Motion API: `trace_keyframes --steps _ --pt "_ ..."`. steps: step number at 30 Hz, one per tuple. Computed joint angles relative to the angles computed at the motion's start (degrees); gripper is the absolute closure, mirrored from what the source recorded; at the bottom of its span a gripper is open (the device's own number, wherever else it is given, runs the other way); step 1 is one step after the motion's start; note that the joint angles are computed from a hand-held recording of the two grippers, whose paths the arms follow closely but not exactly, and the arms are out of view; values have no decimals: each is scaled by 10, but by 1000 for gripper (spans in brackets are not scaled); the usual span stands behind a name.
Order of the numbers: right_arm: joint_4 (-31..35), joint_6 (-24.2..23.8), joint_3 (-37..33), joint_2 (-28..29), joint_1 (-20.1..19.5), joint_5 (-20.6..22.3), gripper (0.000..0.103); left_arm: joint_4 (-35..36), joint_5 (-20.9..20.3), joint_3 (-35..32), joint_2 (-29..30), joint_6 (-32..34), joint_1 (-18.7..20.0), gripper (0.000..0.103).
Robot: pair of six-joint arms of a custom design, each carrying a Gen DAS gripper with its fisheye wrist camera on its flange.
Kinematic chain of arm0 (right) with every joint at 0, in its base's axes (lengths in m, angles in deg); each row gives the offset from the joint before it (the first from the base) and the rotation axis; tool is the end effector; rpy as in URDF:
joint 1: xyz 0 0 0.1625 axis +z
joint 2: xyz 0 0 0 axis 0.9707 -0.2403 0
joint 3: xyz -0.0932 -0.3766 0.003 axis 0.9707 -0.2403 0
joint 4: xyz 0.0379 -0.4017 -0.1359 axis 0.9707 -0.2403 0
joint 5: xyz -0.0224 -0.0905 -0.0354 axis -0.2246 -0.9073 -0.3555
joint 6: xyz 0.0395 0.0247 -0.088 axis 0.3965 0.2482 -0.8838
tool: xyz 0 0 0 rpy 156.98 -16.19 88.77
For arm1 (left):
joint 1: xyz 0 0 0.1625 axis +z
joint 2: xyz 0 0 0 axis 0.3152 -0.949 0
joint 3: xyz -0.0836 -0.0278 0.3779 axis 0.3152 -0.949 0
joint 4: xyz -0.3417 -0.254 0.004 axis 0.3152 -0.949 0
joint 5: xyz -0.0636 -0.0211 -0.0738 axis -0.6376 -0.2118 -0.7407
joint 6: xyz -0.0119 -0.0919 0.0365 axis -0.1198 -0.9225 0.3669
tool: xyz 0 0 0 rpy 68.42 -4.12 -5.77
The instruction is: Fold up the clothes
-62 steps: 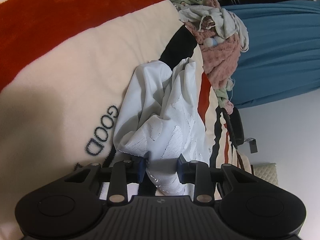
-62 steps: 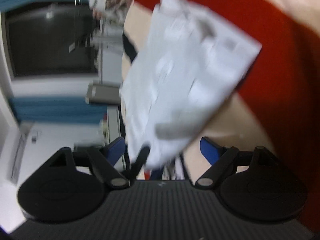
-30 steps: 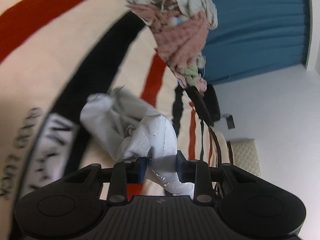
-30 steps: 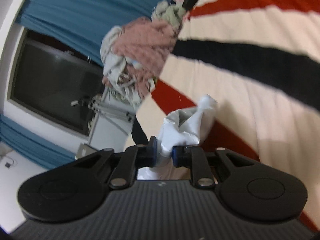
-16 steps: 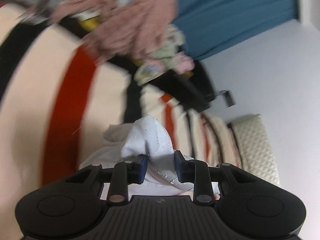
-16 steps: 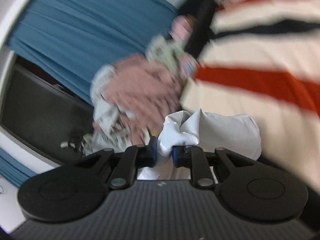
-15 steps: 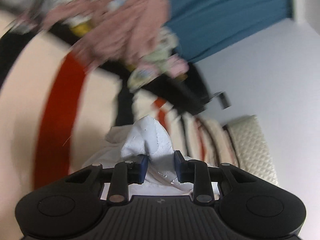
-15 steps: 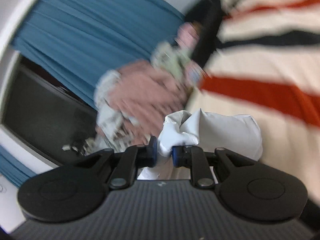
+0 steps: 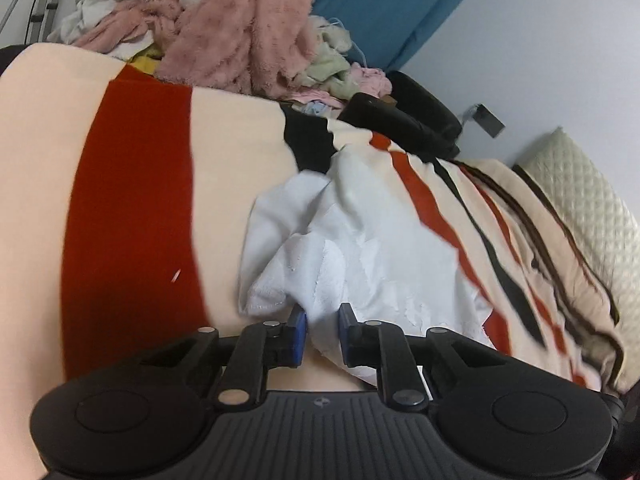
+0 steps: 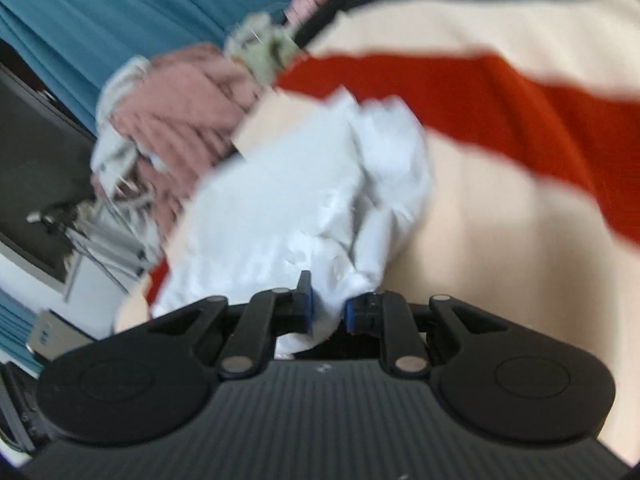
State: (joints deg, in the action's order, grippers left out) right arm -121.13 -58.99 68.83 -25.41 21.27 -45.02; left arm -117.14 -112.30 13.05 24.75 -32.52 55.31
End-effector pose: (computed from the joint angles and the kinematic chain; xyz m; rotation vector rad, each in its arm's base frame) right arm 0.1738 -0.6448 0.0059 -0.5564 -2.5050 1.4751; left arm -0.0498 -0.7109 0.1930 0.5589 2.8230 -0.8282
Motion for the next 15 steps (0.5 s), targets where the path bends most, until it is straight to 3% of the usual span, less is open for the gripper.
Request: trace_keyframes --steps 4,9,12,15 --pt "42 31 25 -21 20 -38 83 -9 23 43 -38 37 -11 86" --pt "77 26 61 -67 82 -106 83 -10 26 101 -120 68 -47 85" --pt "48 -18 87 -88 128 -145 83 1 35 138 -184 80 -80 77" --pt "33 -51 94 -98 181 -188 83 8 50 182 -254 81 -119 59"
